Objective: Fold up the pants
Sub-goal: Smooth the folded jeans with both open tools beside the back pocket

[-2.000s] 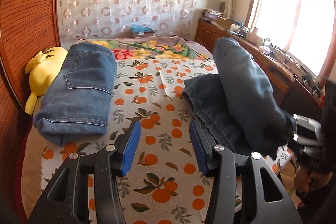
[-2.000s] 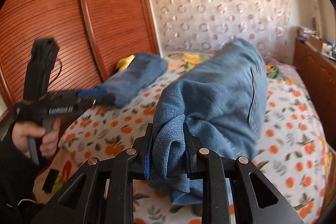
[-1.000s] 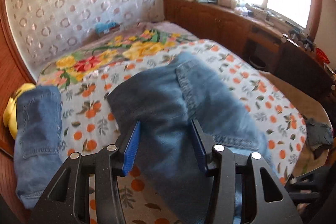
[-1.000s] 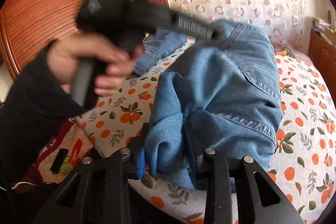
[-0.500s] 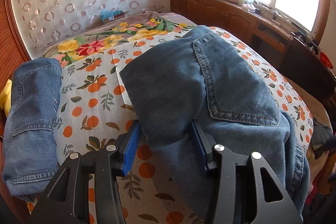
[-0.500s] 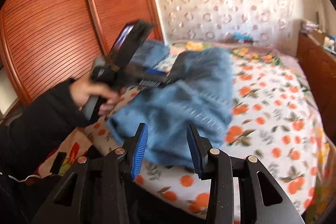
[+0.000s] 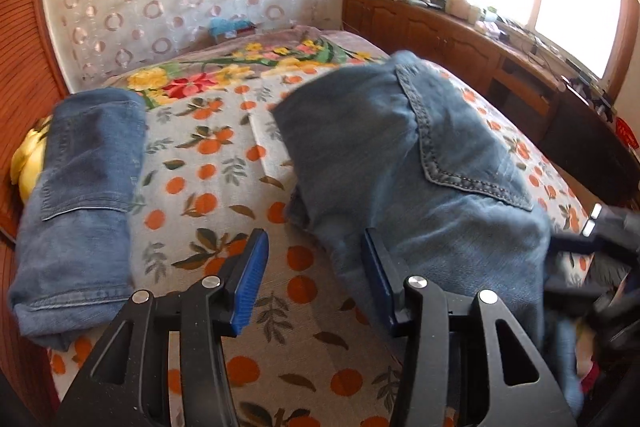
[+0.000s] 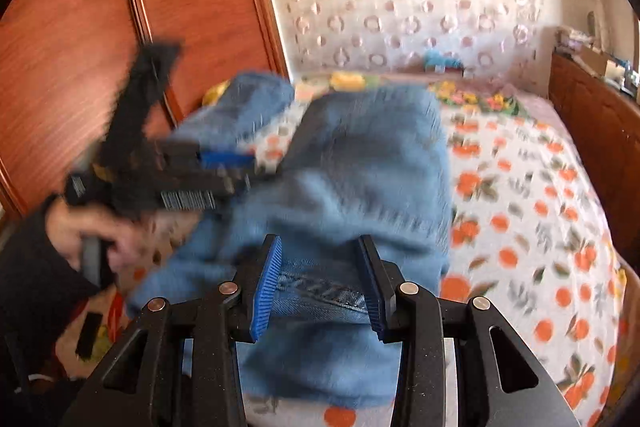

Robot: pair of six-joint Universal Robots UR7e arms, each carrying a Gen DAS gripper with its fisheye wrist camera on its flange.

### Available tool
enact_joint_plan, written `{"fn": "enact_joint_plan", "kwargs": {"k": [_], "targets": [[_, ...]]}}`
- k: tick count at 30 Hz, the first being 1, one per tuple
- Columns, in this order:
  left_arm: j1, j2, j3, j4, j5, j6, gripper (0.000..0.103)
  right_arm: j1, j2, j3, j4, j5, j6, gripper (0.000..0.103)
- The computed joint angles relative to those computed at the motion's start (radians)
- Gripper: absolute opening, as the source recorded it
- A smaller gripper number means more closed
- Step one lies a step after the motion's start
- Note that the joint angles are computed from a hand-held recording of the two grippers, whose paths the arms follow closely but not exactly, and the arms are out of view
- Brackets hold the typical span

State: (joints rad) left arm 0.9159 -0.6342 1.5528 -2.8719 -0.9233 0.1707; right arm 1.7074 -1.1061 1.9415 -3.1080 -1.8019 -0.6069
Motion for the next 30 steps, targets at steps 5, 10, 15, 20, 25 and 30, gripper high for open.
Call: {"fn": "enact_joint_plan", "kwargs": {"k": [5,10,15,20,25,30], "targets": [[-0.037,-0.053,0.081,-0.127,-0.071,0.033,0.049,-0.016,-0.011,0.054,-0.031,0.005,0.018,0.04],[-0.067,-0.072,0.146,-0.181,-0.131,0.031,0.049,-0.029,-0.038,0.073,-0.016,0.022,0.016,0.04],[-0.057,-0.059,0.187,-0.163,-0.131,-0.015,0.049,-0.052,-0.081,0.068,0.027,0.048,0.011,0.04],[-0.047,-0.05,0.226,-0.18,-0.11,-0.044,0.049,-0.039,-0.065,0.039,-0.025,0.022,-0.004,0.04],[-0.022,-0.045,0.241,-0.207,-0.148,-0.063,0.049,-0.032,0.0,-0.015,-0.056,0.013,-0.008,0.04],[-0.017,-0.044,0.257,-0.233,-0.157,-0.052,0.049,-0.049,0.051,0.002,-0.123,-0.005,-0.033,0.04]]}}
